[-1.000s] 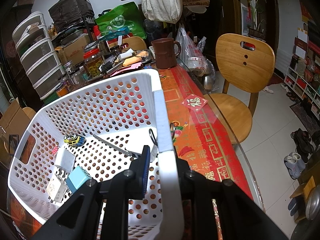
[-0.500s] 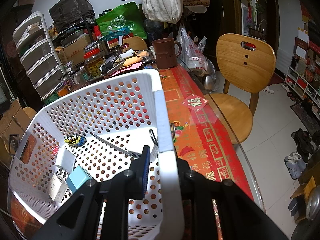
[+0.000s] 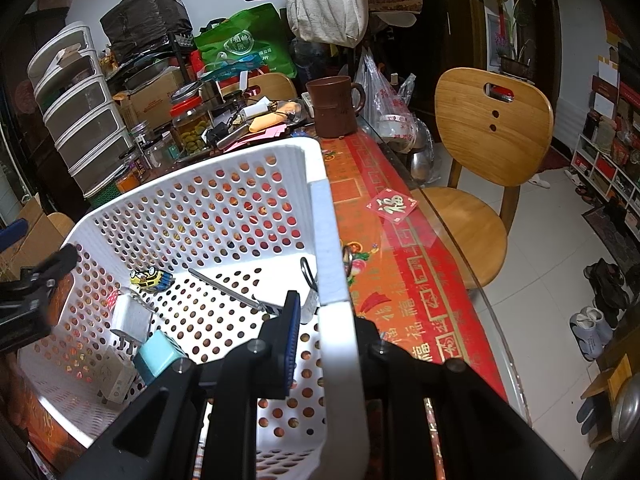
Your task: Organize rigid objects
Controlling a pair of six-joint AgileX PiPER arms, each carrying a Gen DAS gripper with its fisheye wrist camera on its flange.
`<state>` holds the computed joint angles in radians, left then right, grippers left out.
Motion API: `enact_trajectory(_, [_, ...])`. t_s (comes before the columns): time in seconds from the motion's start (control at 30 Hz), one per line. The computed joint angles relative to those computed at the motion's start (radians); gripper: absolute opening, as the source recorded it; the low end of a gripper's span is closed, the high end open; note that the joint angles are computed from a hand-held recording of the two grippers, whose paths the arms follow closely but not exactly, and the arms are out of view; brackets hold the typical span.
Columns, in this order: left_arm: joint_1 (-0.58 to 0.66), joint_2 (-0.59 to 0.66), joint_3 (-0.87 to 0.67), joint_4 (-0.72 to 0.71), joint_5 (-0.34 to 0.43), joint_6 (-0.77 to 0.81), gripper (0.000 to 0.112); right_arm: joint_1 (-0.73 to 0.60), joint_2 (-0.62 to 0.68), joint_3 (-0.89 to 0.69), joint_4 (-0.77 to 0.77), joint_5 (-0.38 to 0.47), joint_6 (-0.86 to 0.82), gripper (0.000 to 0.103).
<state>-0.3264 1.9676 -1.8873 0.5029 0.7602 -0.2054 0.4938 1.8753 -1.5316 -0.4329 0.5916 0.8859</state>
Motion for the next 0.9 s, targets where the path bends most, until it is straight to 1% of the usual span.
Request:
enact_trajectory(0.07, [0.002, -0.021, 0.028, 0.015, -0.016, -0.007, 0.102, 0.001, 0.000, -0.001, 0.001, 0.002, 0.000, 0.017])
enact_trajectory(0.13, [0.014, -0.034, 0.046, -0.015, -0.028, 0.021, 0.102, 0.000, 0.001, -0.003, 0.001, 0.005, -0.001, 0.017])
enact_trajectory(0.2, [0.018, -0.051, 0.071, -0.016, -0.036, 0.018, 0.102, 0.001, 0.003, -0.007, -0.003, 0.011, 0.000, 0.017])
enact_trajectory(0.27, [0.037, -0.080, 0.106, -0.071, -0.054, 0.059, 0.102, 0.001, 0.008, -0.018, 0.004, 0.022, -0.011, 0.017])
enact_trajectory(0.3, [0.047, -0.094, 0.119, -0.102, -0.059, 0.080, 0.102, -0.003, 0.008, -0.021, 0.023, 0.024, -0.025, 0.024])
enact_trajectory(0.33, [0.060, -0.111, 0.137, -0.135, -0.070, 0.099, 0.102, -0.006, 0.009, -0.026, 0.035, 0.035, -0.024, 0.039])
enact_trajectory(0.37, [0.079, -0.136, 0.171, -0.178, -0.094, 0.126, 0.102, -0.005, 0.008, -0.026, 0.024, 0.043, -0.011, 0.049])
enact_trajectory(0.4, [0.091, -0.158, 0.197, -0.209, -0.111, 0.142, 0.102, 0.001, 0.001, -0.020, -0.013, 0.054, 0.025, 0.068])
enact_trajectory(0.43, [0.108, -0.185, 0.228, -0.240, -0.132, 0.155, 0.102, 0.013, -0.018, 0.001, -0.071, 0.059, 0.084, 0.079])
enact_trajectory(0.53, [0.148, -0.288, 0.344, -0.258, -0.197, 0.130, 0.102, 0.063, -0.106, 0.081, -0.241, 0.078, 0.254, 0.089])
enact_trajectory(0.57, [0.162, -0.333, 0.391, -0.269, -0.214, 0.140, 0.102, 0.099, -0.157, 0.124, -0.320, 0.088, 0.328, 0.091])
enact_trajectory(0.6, [0.175, -0.380, 0.437, -0.275, -0.225, 0.146, 0.102, 0.124, -0.190, 0.151, -0.368, 0.100, 0.369, 0.095])
enact_trajectory(0.63, [0.182, -0.408, 0.462, -0.276, -0.231, 0.147, 0.102, 0.166, -0.230, 0.182, -0.433, 0.124, 0.426, 0.100])
enact_trajectory(0.67, [0.199, -0.464, 0.517, -0.294, -0.249, 0.165, 0.102, 0.210, -0.268, 0.214, -0.496, 0.144, 0.479, 0.101])
enact_trajectory(0.7, [0.224, -0.521, 0.569, -0.350, -0.266, 0.218, 0.102, 0.281, -0.314, 0.253, -0.583, 0.184, 0.550, 0.103])
enact_trajectory(0.73, [0.239, -0.554, 0.589, -0.382, -0.260, 0.246, 0.102, 0.339, -0.336, 0.270, -0.638, 0.231, 0.590, 0.103])
enact_trajectory(0.77, [0.267, -0.604, 0.628, -0.445, -0.253, 0.303, 0.102, 0.398, -0.352, 0.280, -0.680, 0.285, 0.618, 0.103])
enact_trajectory(0.8, [0.294, -0.653, 0.664, -0.501, -0.238, 0.359, 0.102, 0.482, -0.365, 0.283, -0.716, 0.363, 0.635, 0.103])
enact_trajectory(0.83, [0.313, -0.691, 0.688, -0.518, -0.214, 0.375, 0.102, 0.536, -0.368, 0.276, -0.724, 0.418, 0.630, 0.103])
enact_trajectory(0.87, [0.325, -0.724, 0.705, -0.505, -0.186, 0.355, 0.102, 0.606, -0.371, 0.268, -0.729, 0.481, 0.628, 0.103])
enact_trajectory(0.9, [0.355, -0.771, 0.735, -0.533, -0.156, 0.368, 0.102, 0.650, -0.374, 0.261, -0.729, 0.516, 0.625, 0.103])
